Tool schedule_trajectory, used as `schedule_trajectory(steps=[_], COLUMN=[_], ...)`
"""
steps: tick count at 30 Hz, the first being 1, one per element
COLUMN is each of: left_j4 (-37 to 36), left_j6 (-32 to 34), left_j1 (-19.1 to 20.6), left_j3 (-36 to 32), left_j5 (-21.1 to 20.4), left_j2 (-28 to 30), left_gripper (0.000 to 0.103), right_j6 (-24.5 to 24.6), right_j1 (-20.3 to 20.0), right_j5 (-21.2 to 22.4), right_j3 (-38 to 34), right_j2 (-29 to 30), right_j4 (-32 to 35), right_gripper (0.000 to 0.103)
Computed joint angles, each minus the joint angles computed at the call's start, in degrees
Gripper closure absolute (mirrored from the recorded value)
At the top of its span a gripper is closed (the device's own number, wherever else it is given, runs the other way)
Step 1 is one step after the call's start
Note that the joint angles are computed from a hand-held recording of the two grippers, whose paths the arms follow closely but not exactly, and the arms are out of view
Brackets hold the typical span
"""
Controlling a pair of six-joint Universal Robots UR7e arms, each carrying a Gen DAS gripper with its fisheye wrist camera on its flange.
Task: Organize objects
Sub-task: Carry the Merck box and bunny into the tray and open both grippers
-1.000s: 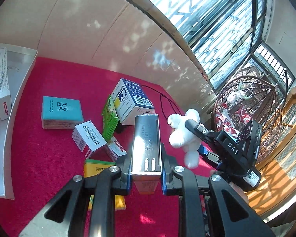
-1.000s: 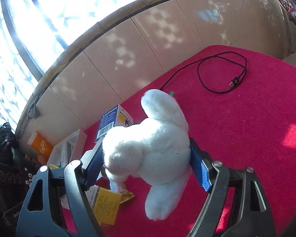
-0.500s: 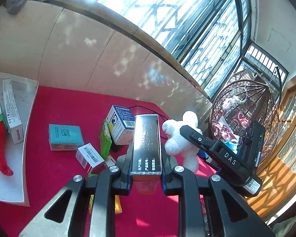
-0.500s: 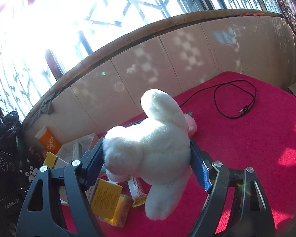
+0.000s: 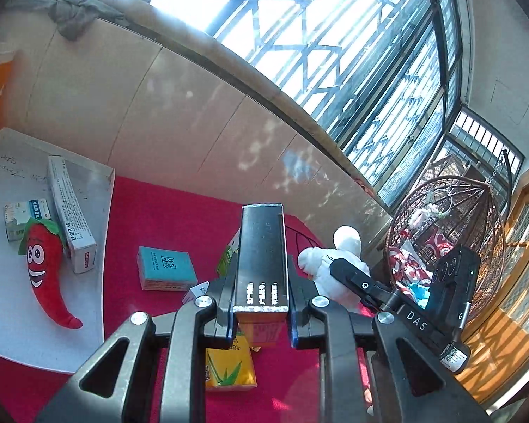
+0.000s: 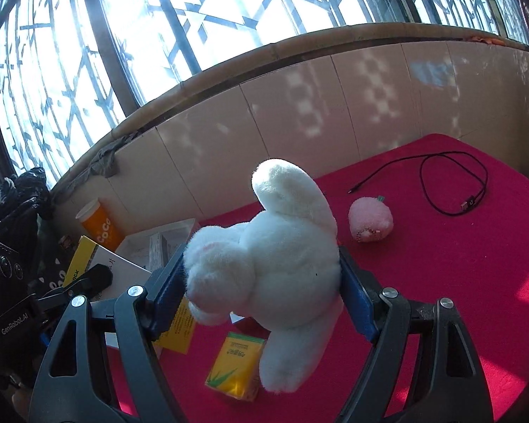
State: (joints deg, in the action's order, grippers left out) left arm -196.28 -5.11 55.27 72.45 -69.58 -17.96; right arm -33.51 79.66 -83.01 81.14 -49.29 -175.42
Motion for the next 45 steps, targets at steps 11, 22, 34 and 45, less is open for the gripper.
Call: schedule_trajectory(steps=[11, 22, 34, 45], left_j4=[-8.4, -15.3, -17.2, -14.9], left_j6=[-1.0, -1.0, -1.7, 1.5], left_j1=[1.3, 2.9, 6.1, 7.2], left_j3=[5.7, 10.9, 11.8, 7.5], left_j5=[3.3, 11.3, 15.1, 23.1], left_j2=[-3.7, -7.5, -10.2, -9.7], left_gripper=[0.083, 0.083, 0.083, 0.074], right_j6=[-4.7, -11.1, -14.5, -18.0], right_j1=[3.2, 6.9, 9.9, 12.9], right_j5=[-0.8, -2.4, -4.4, -6.2], right_j3=[0.7, 0.4, -3.2, -9.3], right_j2=[1.4, 4.6, 9.2, 16.1], right_j4=[2.5, 5.6, 9.2, 13.2], right_gripper=[0.023, 0.023, 0.023, 0.018])
